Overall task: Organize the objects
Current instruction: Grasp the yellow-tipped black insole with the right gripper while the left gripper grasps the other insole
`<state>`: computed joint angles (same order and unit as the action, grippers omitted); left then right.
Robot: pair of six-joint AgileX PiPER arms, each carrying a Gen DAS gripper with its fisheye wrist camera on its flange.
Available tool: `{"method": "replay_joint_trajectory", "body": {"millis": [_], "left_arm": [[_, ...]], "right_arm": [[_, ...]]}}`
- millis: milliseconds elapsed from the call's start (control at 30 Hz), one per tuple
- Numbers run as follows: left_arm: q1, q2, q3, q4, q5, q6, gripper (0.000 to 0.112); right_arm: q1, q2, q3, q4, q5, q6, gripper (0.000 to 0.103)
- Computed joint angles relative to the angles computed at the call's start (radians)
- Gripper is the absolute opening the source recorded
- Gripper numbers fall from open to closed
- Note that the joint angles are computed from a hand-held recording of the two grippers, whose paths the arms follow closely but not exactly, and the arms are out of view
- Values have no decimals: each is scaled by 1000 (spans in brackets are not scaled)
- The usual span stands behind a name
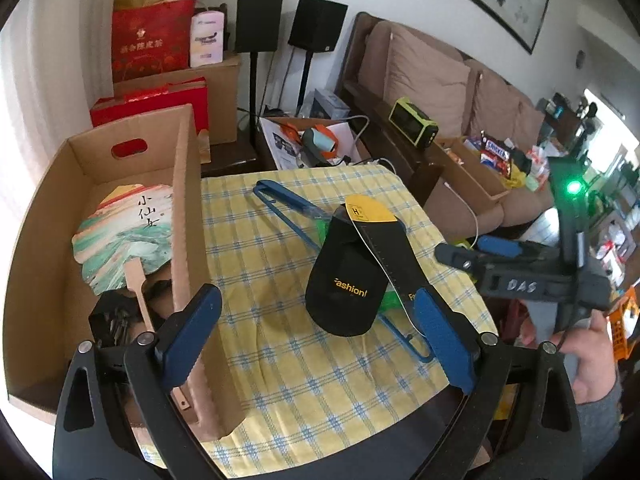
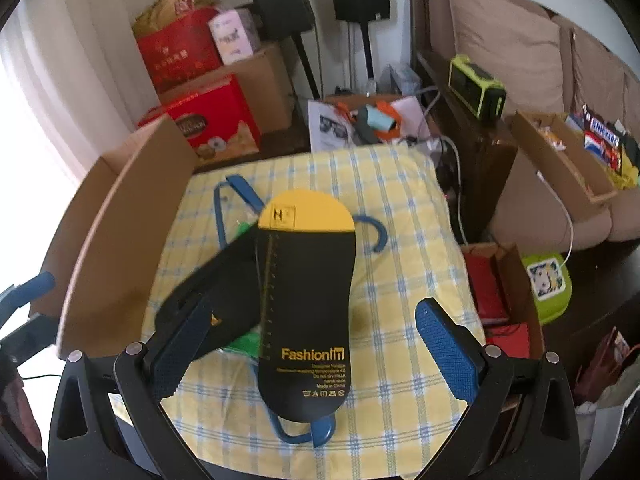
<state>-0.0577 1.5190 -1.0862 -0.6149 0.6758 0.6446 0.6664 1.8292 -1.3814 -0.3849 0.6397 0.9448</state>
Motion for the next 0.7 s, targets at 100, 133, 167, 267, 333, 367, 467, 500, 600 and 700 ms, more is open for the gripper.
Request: {"method": "replay_joint_trajectory", "body": {"millis": [100,133,167,267,333,367,467,500,600,700], "left_arm": [[-25,19,-14,27,-16,-37,94],[-27,27,-20,29,-15,-46,94],[-27,35,-27,27,-14,-50,94],[-24,57,-44,21,-9,-60,94],[-28,73,-59,29,-5,-73,94],[-30,79,-63,34,-6,-79,94],[-41,96,-80,58,-9,-112,94],[-45,103,-87,65,-7,-122,94],[-56,123,-104,83,-5,-144,94],[-71,142,-119,103,-4,-168,94]], "right_arm": [[-18,34,3,56,-27,-43,103],[-21,49,0,71,-35,-55,103],[-25,65,-5,85,-41,-66,103],[-32,109,-27,116,-53,-99,103],[-35,132,-44,130,-56,-118,103],[-38,144,-53,139,-54,-129,103],[-47,173,-70,164,-55,-148,103],[-49,180,-75,175,-57,-157,103],[-55,195,-82,204,-67,-183,103],[-57,211,-95,208,-61,-193,101]]}}
